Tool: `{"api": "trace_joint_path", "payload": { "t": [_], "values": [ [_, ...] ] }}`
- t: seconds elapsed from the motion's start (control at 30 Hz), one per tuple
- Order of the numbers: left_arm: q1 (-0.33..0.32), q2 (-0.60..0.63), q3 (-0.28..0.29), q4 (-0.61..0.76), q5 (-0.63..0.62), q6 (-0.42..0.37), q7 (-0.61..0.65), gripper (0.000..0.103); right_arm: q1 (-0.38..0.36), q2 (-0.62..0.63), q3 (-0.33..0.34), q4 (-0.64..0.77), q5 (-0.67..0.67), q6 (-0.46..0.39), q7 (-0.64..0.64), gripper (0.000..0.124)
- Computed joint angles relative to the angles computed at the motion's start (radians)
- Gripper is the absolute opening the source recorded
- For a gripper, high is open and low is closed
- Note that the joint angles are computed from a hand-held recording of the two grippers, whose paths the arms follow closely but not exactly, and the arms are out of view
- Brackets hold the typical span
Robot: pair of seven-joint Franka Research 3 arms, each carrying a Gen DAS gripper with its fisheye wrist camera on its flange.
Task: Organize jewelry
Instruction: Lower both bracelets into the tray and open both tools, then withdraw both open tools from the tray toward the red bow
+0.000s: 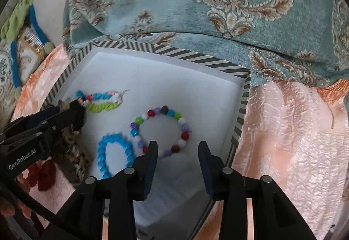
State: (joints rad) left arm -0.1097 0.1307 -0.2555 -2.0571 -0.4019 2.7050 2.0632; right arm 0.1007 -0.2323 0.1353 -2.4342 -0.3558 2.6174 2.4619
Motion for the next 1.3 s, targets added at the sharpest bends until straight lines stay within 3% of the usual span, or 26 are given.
{"api": "trace_joint_path", "payload": {
  "t": [0.23, 0.57, 1.03, 1.17, 1.3],
  "values": [
    [-0.008, -0.113, 0.027, -0.113, -0.071, 0.02, 0.063, 0.052, 0.024, -0.06, 0.046, -0.016, -0.013, -0.062, 0.048, 0.043],
    [-0.075, -0.292, 0.136, -0.289, -0.204, -0.019, 0.169, 0.052, 0.091, -0.14, 0.103, -0.061, 0.007, -0.116, 0.108, 0.043],
    [-0.146, -0.493, 0.257, -0.52, -0.126, 0.008, 0.201, 0.056, 0.152, -0.261, 0.196, -0.121, 0.027, -0.182, 0.212, 0.044],
    [-0.164, -0.537, 0.289, -0.558, -0.108, -0.007, 0.206, 0.056, 0.166, -0.289, 0.223, -0.137, 0.03, -0.19, 0.248, 0.06],
    [-0.176, -0.585, 0.316, -0.598, -0.098, -0.007, 0.213, 0.056, 0.183, -0.31, 0.243, -0.145, 0.026, -0.209, 0.268, 0.06]
  ]
}}
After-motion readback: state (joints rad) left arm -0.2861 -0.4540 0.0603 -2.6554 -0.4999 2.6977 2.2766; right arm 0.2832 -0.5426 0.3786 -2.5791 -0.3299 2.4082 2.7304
